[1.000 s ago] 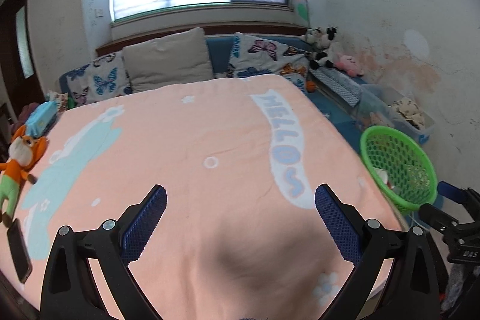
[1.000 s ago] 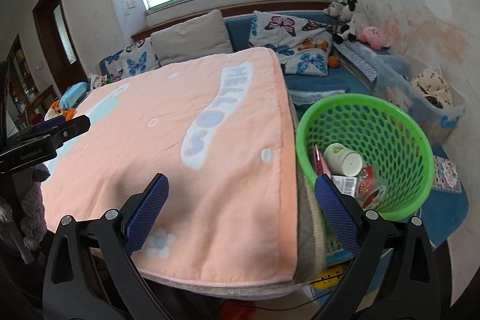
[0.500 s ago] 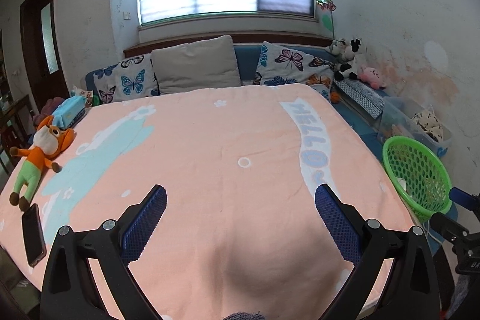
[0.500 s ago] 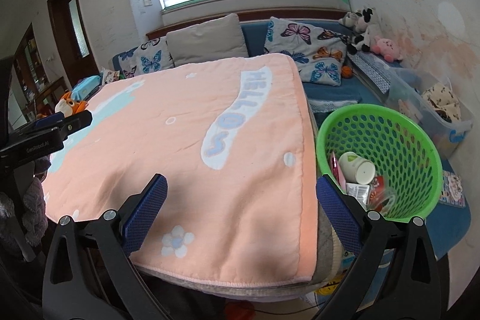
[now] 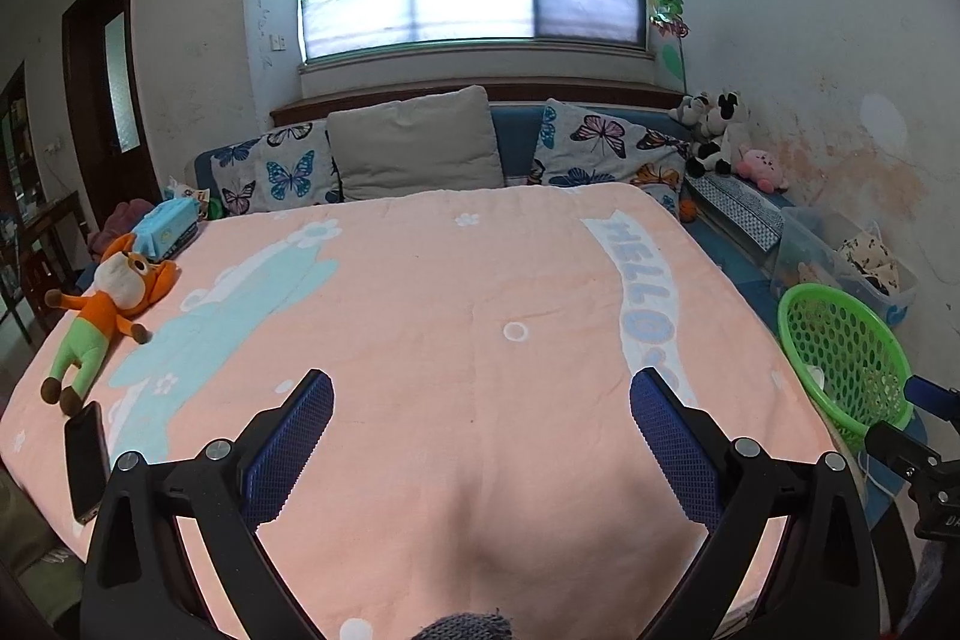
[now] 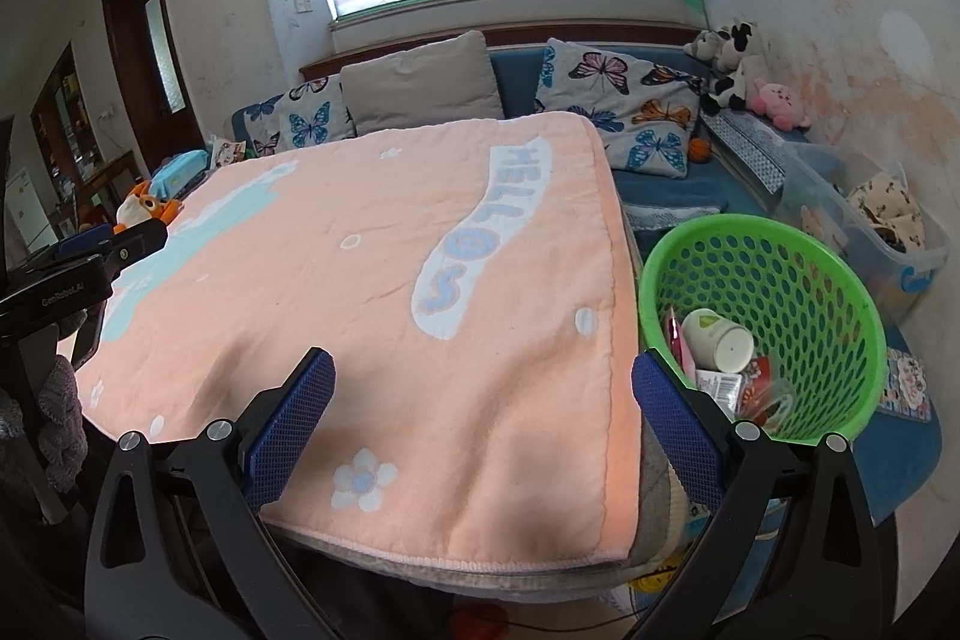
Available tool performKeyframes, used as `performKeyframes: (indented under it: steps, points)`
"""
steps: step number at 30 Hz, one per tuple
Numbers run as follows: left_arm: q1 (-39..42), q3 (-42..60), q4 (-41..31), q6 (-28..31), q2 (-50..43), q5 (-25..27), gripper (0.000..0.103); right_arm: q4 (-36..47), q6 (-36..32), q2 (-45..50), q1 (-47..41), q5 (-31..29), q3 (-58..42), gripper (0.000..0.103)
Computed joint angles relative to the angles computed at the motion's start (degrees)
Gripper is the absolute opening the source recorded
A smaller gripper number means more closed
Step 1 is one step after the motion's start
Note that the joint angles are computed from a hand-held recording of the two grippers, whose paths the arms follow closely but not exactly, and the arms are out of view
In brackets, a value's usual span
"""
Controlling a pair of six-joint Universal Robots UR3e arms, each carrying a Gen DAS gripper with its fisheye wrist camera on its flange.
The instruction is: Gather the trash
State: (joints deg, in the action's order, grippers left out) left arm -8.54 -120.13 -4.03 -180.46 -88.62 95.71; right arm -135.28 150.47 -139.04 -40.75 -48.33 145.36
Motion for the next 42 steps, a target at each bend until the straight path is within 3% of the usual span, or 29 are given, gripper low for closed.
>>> performKeyframes:
  steps: [42]
  points:
    - [0.1, -2.4, 1.6, 0.8, 1.6, 2.1, 0.096, -4.3, 1.3, 3.5, 1.4, -0.3, 0.0, 0.099]
